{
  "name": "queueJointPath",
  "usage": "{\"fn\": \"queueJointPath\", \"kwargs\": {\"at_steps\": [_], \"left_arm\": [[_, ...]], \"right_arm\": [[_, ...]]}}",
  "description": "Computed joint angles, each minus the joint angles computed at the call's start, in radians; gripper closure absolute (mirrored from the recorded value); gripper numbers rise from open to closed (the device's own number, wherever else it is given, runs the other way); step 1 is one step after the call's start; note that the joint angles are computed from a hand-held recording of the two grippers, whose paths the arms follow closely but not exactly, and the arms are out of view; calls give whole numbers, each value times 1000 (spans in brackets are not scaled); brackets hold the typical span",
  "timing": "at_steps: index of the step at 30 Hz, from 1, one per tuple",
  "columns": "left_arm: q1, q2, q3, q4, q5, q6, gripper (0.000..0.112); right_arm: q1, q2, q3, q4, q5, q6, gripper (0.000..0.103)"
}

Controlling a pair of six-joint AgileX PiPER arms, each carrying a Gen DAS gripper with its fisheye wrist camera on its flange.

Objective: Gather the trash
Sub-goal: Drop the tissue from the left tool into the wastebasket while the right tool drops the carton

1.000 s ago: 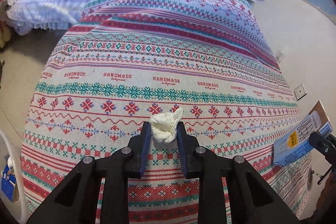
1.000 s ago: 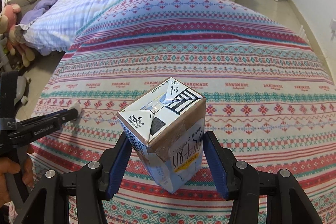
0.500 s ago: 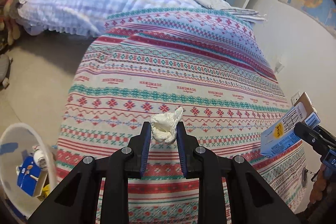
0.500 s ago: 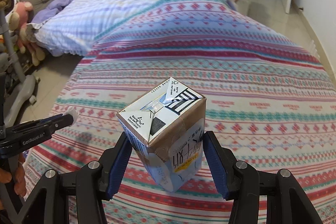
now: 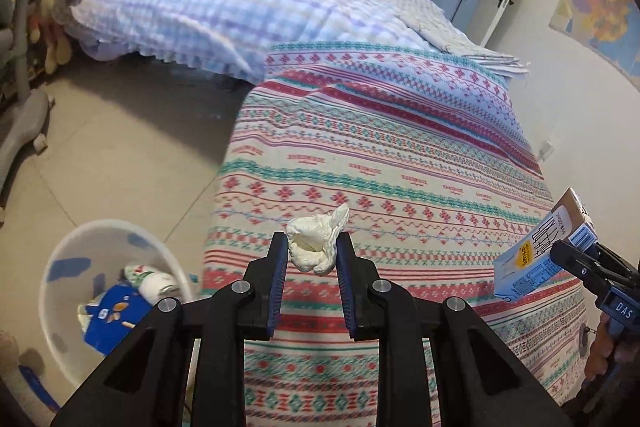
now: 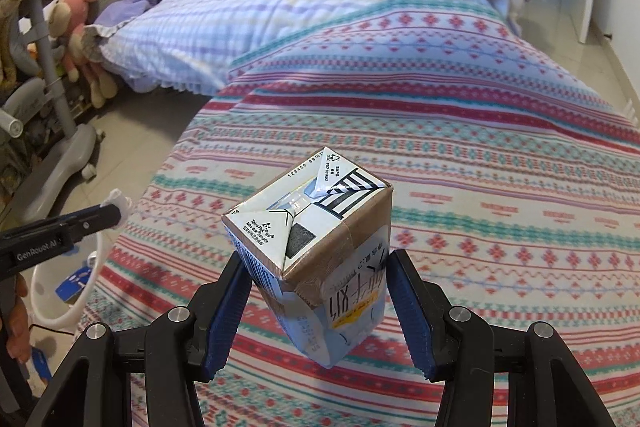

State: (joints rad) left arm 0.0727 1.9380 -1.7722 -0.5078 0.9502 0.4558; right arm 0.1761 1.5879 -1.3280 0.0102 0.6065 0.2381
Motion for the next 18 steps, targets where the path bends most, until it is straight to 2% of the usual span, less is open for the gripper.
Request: {"fn": "queueJointPath", "kwargs": {"at_steps": [12, 18], "left_arm": [[193, -5, 23, -29, 43, 89, 87], [283, 27, -9, -23, 94, 107, 86]], "right_arm": [[107, 65, -48, -25, -8, 50, 43], [174, 94, -70, -32, -13, 80, 43]]}}
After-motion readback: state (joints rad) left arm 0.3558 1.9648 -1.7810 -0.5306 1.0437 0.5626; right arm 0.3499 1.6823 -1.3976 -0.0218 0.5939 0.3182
